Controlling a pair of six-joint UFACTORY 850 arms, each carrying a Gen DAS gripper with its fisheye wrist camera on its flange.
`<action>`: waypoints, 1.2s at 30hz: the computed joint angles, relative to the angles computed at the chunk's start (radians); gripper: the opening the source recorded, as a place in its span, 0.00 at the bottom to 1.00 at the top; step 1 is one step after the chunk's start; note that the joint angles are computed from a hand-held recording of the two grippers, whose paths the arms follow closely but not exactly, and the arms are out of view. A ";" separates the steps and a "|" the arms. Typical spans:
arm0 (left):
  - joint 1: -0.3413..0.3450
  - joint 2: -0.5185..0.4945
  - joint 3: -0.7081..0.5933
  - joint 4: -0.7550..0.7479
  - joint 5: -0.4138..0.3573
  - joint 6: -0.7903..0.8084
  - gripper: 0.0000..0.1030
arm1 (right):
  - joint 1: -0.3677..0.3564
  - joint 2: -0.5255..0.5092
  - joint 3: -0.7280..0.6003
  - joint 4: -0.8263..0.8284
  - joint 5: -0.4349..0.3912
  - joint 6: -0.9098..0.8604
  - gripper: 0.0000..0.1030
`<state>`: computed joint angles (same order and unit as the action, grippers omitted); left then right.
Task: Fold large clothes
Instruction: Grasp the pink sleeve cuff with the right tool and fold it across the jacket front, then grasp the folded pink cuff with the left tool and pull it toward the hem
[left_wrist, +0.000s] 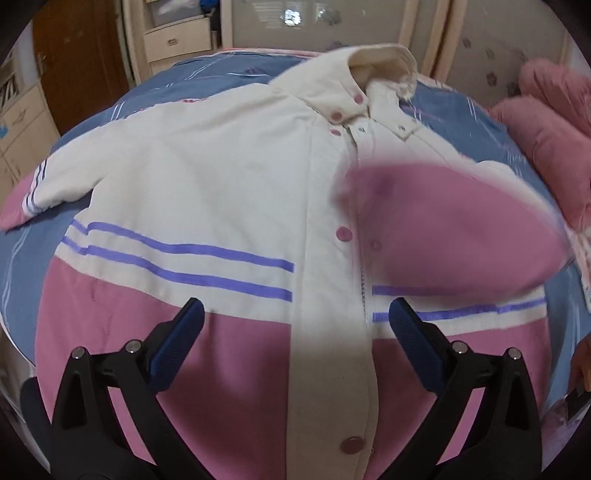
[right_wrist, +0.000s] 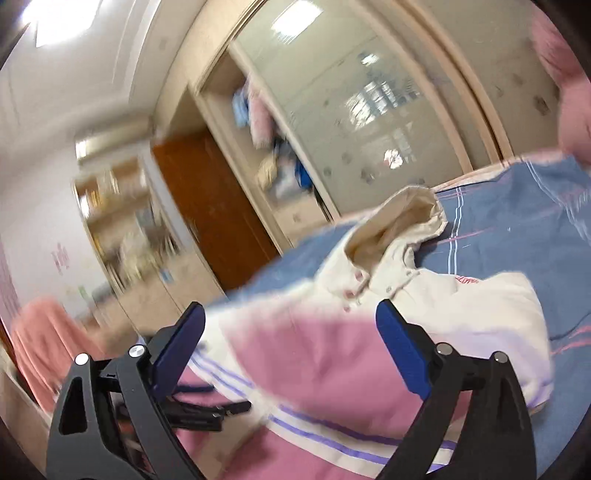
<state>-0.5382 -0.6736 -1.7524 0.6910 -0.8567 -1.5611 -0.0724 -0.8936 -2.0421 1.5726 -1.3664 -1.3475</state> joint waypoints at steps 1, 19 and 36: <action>0.002 0.005 0.007 0.001 0.013 -0.011 0.98 | -0.013 -0.019 -0.014 0.030 -0.004 0.059 0.92; 0.067 -0.160 -0.231 -0.267 0.175 0.262 0.37 | -0.042 -0.094 -0.096 -0.116 0.358 0.368 0.92; 0.110 -0.024 -0.027 0.102 -0.005 -0.177 0.35 | 0.055 0.015 0.029 -0.642 0.618 0.222 0.92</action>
